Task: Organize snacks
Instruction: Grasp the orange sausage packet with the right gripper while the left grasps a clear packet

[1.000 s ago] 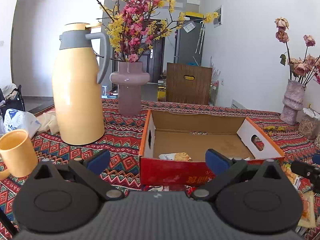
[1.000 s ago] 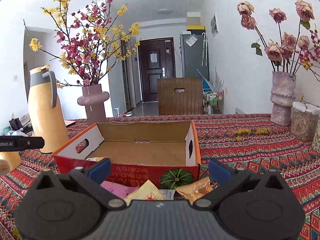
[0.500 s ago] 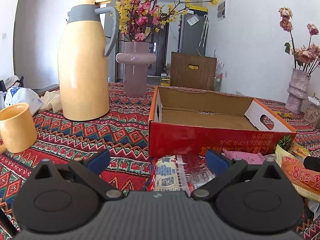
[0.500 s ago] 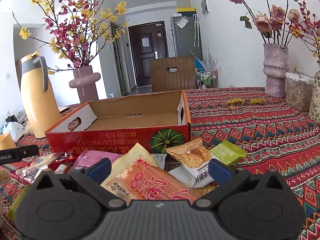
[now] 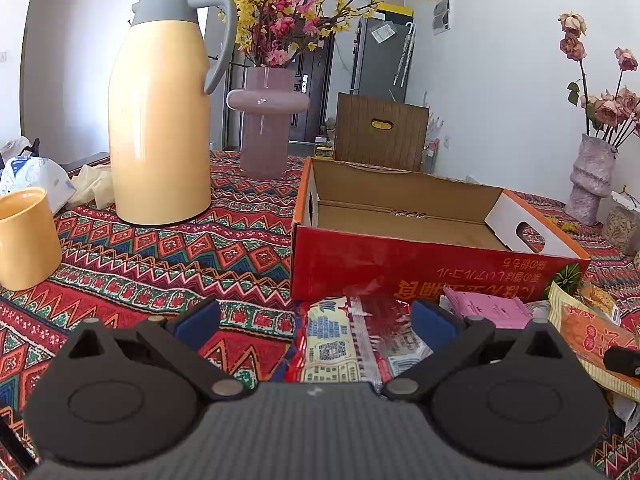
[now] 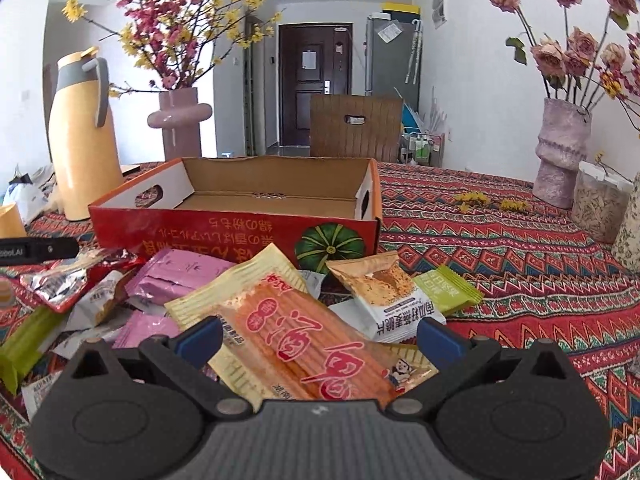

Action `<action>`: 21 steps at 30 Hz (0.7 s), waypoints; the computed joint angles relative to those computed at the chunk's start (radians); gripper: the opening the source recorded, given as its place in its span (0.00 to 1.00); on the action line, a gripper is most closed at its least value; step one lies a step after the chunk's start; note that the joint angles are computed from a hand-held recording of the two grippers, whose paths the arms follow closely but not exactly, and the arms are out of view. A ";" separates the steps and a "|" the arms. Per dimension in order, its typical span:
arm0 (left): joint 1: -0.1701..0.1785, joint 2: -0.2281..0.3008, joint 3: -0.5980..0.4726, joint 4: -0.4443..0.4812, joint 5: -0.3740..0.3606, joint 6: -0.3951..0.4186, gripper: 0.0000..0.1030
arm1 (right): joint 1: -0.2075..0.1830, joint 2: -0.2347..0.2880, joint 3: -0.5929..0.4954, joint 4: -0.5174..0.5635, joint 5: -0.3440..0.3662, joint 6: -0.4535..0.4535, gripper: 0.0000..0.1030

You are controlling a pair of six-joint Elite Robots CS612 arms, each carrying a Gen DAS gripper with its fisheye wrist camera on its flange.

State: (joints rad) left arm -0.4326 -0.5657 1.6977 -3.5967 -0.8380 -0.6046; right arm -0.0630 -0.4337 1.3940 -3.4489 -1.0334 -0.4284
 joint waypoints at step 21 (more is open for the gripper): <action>0.005 -0.001 0.007 -0.014 -0.027 -0.017 1.00 | -0.001 -0.020 -0.046 0.307 0.047 -0.325 0.74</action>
